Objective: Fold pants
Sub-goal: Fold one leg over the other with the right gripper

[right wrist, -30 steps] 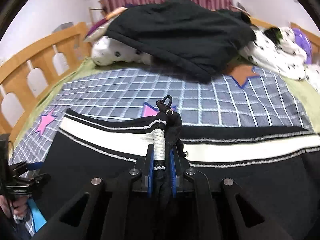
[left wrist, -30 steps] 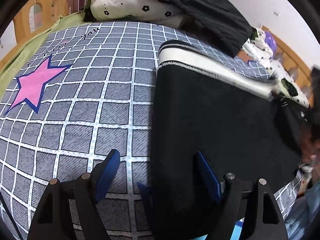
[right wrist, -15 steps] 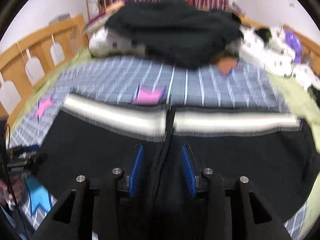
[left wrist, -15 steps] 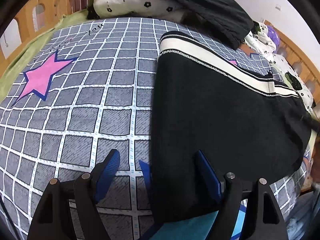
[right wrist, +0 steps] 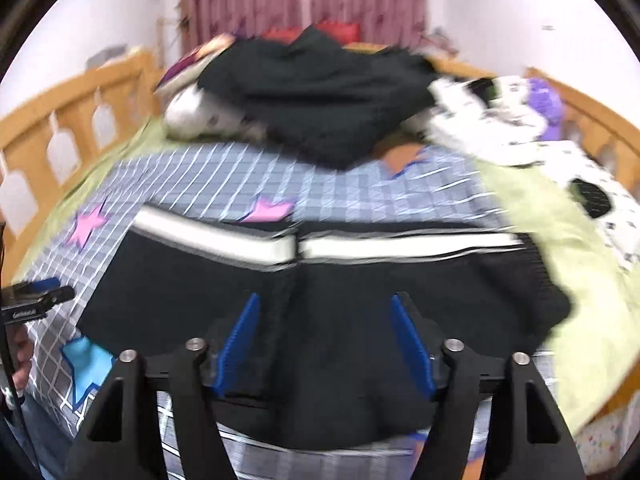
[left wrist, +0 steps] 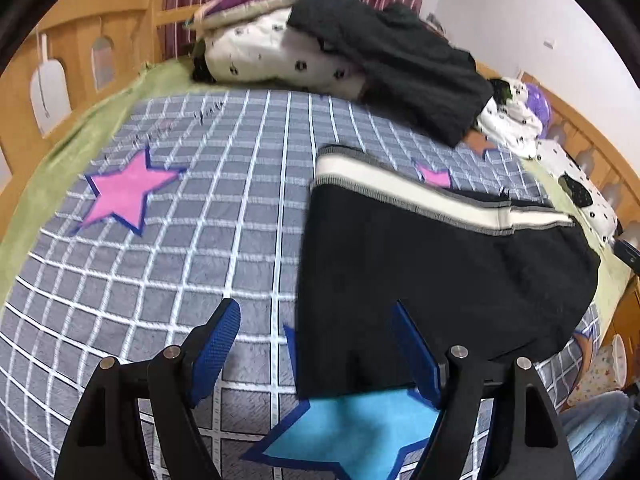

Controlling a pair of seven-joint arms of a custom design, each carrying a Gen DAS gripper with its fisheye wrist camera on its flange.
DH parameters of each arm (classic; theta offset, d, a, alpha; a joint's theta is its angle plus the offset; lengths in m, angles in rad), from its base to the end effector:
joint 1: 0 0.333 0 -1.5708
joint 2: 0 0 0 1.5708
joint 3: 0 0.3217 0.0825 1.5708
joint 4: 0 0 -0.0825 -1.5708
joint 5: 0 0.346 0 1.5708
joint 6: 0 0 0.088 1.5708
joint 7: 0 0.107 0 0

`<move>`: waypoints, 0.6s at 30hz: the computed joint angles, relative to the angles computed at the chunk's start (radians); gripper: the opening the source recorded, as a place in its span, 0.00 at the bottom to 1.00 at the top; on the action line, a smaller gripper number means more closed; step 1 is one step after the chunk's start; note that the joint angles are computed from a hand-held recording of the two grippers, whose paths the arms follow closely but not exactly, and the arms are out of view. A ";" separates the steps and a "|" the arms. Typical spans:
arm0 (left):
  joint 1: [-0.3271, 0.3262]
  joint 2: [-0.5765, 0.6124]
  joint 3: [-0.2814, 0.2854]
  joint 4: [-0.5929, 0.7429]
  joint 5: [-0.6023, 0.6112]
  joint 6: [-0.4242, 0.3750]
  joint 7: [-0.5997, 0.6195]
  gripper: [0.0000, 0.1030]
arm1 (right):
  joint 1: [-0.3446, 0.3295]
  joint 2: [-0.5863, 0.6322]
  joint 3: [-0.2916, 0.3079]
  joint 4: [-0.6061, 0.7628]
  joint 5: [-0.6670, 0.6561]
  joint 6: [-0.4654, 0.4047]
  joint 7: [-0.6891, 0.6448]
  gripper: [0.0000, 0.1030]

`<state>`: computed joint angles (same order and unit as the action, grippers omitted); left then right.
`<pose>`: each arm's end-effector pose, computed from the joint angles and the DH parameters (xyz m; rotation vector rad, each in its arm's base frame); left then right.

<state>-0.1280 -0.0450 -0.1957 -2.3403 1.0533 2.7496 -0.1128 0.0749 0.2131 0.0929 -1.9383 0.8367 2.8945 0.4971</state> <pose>0.4572 -0.1911 0.4170 -2.1637 1.3542 -0.6870 0.6089 0.0545 0.4732 -2.0380 1.2234 -0.6033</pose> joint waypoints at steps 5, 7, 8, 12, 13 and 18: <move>0.030 0.017 0.025 0.014 0.023 0.103 -0.067 0.73 | -0.040 0.014 -0.075 0.040 -0.102 0.030 0.082 0.68; 0.045 0.062 0.042 0.043 0.029 0.162 -0.081 0.73 | -0.074 0.057 -0.104 0.098 -0.147 -0.039 0.169 0.68; 0.043 0.083 0.045 0.063 0.026 0.160 -0.081 0.73 | -0.101 0.080 -0.096 0.128 -0.133 -0.068 0.178 0.68; 0.038 0.204 0.093 0.163 0.054 0.205 -0.040 0.73 | -0.180 0.187 -0.051 0.202 -0.063 -0.067 0.131 0.68; 0.042 0.236 0.108 0.186 0.052 0.236 -0.013 0.72 | -0.183 0.222 -0.053 0.224 -0.073 -0.063 0.146 0.68; 0.114 0.352 0.090 0.234 -0.151 0.335 0.297 0.63 | -0.233 0.352 -0.026 0.329 -0.087 -0.124 0.231 0.68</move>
<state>-0.0139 0.3070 -0.1057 -2.1065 0.9022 3.0844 0.1839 -0.1578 0.5649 0.0670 -1.6094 0.7496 2.7707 0.7280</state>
